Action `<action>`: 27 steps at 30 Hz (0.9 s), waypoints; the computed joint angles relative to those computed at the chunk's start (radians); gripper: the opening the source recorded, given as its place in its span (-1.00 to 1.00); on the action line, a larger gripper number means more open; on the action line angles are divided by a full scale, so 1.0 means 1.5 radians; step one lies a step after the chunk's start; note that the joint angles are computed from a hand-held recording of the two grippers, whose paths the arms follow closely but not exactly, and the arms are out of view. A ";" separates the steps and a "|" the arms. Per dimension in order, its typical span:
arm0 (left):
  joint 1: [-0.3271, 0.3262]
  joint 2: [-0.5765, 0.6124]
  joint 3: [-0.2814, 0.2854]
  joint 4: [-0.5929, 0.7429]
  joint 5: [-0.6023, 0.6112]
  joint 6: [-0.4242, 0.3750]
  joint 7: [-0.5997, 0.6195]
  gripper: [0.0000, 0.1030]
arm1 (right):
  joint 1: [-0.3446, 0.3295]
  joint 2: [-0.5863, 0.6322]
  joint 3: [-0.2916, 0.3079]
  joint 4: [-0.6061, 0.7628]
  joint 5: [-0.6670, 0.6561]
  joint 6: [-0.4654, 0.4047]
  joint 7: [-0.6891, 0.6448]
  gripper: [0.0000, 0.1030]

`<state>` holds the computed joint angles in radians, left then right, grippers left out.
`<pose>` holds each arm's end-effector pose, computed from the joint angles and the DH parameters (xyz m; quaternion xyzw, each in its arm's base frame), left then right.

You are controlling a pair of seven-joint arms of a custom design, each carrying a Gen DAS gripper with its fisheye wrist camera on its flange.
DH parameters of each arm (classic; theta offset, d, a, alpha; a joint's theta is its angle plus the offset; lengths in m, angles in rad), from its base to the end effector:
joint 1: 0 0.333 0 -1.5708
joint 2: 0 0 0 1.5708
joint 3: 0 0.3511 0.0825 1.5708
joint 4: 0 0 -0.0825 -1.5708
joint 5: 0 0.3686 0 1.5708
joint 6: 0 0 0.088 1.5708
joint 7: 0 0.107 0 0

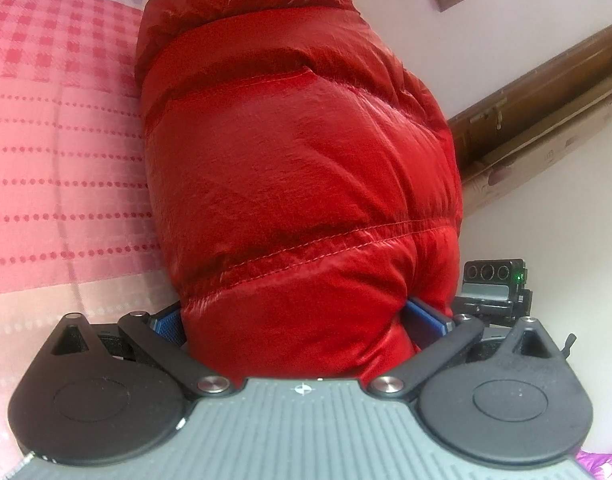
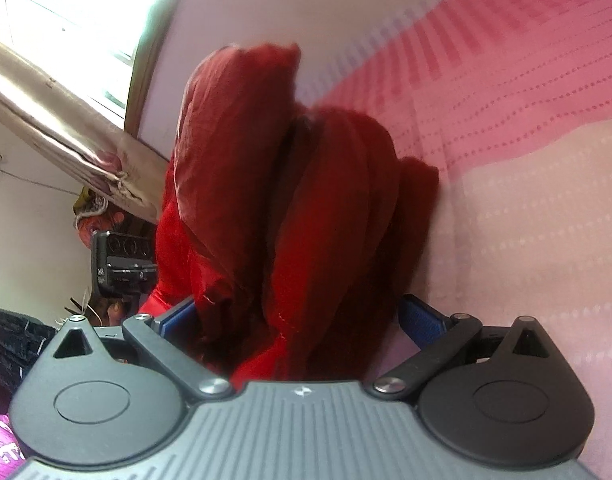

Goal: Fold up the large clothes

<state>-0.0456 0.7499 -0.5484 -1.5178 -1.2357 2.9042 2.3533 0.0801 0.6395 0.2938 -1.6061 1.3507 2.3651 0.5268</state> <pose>0.6922 -0.2802 0.3322 0.6277 -0.5995 0.4839 0.1114 0.6812 0.2380 0.3285 -0.6876 0.4916 0.2021 0.4947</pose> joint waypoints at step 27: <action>-0.035 -0.019 -0.005 -0.022 -0.091 0.108 0.116 1.00 | 0.039 0.019 0.014 0.005 0.104 0.049 -0.146 0.96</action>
